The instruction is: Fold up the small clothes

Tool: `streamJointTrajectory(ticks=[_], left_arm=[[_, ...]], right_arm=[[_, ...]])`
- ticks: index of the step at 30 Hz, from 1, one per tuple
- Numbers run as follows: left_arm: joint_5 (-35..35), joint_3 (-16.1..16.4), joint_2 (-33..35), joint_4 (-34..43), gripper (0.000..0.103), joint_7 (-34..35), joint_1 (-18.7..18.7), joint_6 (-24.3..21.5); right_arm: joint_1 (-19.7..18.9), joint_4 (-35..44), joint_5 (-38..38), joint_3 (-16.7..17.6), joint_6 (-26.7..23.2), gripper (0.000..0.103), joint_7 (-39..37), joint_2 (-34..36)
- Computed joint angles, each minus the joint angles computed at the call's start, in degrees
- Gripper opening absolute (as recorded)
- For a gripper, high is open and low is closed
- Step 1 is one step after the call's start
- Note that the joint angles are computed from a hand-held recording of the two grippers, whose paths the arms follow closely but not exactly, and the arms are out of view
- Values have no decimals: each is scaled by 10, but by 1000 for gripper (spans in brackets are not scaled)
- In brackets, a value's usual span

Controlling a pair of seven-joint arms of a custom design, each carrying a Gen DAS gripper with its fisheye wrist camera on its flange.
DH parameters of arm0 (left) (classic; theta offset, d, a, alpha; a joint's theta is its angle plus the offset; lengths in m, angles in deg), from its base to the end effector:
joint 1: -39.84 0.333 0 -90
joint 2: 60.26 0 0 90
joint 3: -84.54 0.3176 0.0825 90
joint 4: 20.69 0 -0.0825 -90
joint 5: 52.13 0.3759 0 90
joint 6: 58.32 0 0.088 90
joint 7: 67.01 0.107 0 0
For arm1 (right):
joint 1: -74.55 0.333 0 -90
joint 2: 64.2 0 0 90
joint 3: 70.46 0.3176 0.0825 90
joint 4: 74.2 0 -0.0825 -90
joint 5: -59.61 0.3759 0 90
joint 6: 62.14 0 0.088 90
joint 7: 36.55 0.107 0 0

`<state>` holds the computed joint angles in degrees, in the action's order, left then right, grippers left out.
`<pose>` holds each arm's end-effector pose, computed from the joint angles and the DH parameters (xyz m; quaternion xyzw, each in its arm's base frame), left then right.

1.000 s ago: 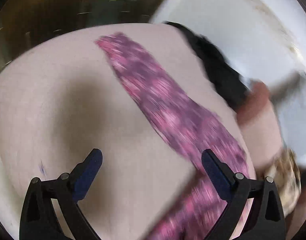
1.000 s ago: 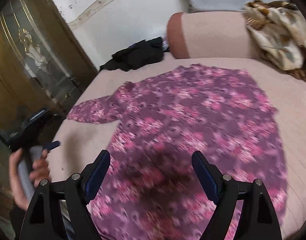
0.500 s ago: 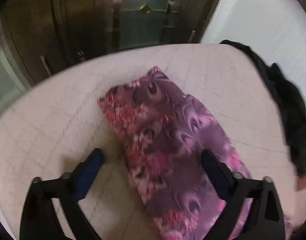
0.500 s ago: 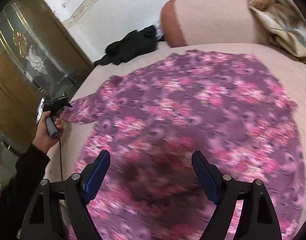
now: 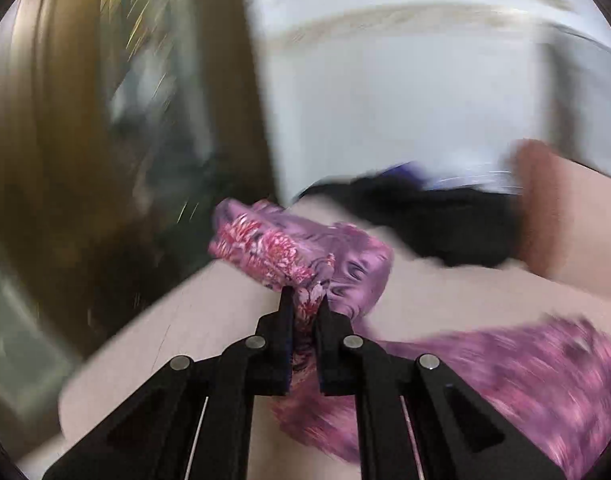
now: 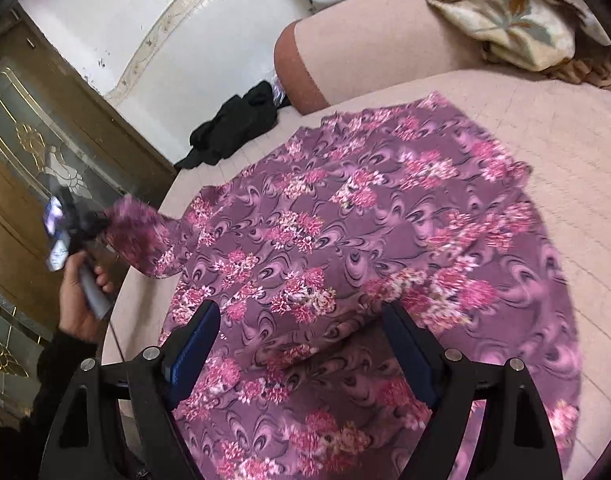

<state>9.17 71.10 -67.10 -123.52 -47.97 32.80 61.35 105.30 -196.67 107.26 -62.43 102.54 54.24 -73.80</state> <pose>0.5311 -0.1609 0.6632 -0.7328 0.4318 -0.1788 0.4946 0.4431 0.3082 0.5759 -0.6107 0.6319 0.0600 0.4734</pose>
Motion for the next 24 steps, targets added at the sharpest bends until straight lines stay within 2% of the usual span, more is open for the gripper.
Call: streamJointTrajectory(ticks=[4, 5, 6, 7, 9, 10, 12, 13, 15, 16, 17, 18, 21, 24], left_arm=[[41, -58, -28, -38, 8, 33, -57, 26], [31, -72, -32, -52, 8, 50, -77, 38], [20, -81, -34, -60, 8, 63, -81, 56], [-12, -73, -43, -84, 9, 87, -105, 106], [-93, -70, -49, -114, 14, 143, -122, 171], [-177, -54, -51, -131, 19, 198, -147, 202], [-319, -39, -57, -163, 49, 282, -176, 224], [-341, -43, -61, -171, 50, 292, -177, 223], [-337, -67, -80, -190, 53, 280, -177, 212], [-328, -78, -93, -198, 57, 267, -176, 211], [-325, -79, -104, -207, 68, 260, -173, 218], [-315, -83, -120, -219, 75, 238, -166, 231], [-307, -79, -154, -242, 79, 210, -147, 258], [-339, -65, -145, -234, 79, 189, -132, 252]], right_arm=[[-4, -60, -12, 3, 14, 88, 36, -59], [-9, -81, -22, 6, 16, 88, 56, -75], [-10, -92, -30, 5, 16, 88, 67, -84], [-10, -108, -33, 3, 16, 88, 77, -96], [-10, -137, -42, 1, 21, 88, 93, -115], [-11, -151, -46, -1, 25, 88, 100, -122], [-8, -173, -48, -7, 26, 88, 114, -132], [4, -179, -34, -19, 30, 88, 109, -132], [42, -182, 23, -54, 40, 88, 76, -127], [48, -181, 39, -60, 41, 88, 66, -127], [54, -179, 54, -64, 41, 88, 55, -126], [52, -176, 58, -62, 39, 88, 51, -126], [40, -171, 51, -48, 31, 88, 52, -128], [28, -160, 29, -36, 15, 88, 55, -127]])
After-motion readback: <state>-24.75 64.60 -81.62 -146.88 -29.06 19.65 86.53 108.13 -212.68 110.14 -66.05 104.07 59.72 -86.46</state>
